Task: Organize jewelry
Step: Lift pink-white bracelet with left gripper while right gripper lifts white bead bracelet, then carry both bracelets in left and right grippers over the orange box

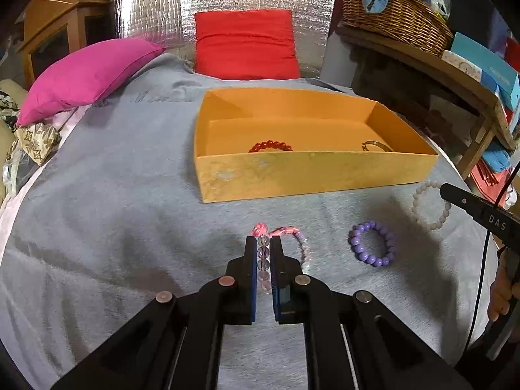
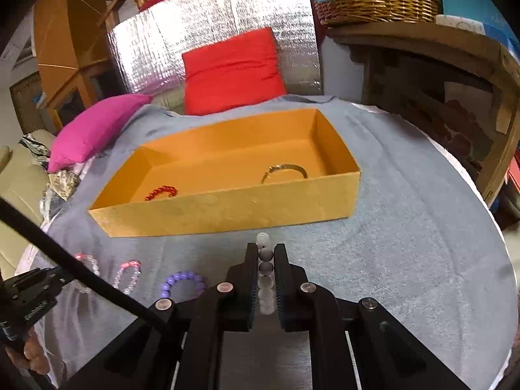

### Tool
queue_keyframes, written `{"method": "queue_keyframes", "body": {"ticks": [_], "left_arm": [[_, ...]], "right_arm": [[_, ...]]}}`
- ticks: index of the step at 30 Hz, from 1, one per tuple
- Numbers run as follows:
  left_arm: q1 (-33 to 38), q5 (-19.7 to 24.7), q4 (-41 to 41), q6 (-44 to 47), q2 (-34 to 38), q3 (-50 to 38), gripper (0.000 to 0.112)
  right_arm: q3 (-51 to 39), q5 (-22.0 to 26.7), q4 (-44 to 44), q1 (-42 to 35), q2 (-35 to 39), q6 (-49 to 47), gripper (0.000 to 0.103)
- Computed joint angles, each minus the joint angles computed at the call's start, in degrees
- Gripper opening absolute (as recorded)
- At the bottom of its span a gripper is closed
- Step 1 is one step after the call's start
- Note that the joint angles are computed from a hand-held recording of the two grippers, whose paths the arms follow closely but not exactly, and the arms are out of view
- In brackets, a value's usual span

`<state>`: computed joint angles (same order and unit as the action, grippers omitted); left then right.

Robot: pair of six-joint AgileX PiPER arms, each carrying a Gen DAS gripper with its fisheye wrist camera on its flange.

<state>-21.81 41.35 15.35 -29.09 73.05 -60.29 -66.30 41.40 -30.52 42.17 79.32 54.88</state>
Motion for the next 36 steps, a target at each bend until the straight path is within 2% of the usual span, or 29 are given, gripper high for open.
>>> {"method": "queue_keyframes", "body": {"ticks": [8, 22, 27, 36], "left_arm": [[-2.81, 0.23, 3.22, -4.10, 2.59, -2.42, 0.008], [-3.29, -0.41, 4.70, -4.59, 5.28, -5.10, 0.008], [-3.69, -2.85, 6.34, -5.18, 5.11, -6.22, 0.008], [-1.48, -10.62, 4.03, -1.81, 6.15, -9.99, 0.008]], "right_arm": [[-0.91, -1.12, 0.17, 1.20, 0.65, 1.04, 0.011], [-0.23, -5.43, -0.19, 0.02, -0.65, 2.82, 0.011], [-0.37, -8.11, -1.92, -0.56, -1.07, 4.16, 0.011], [-2.07, -17.41, -2.12, -4.16, -0.14, 5.59, 0.011]]}}
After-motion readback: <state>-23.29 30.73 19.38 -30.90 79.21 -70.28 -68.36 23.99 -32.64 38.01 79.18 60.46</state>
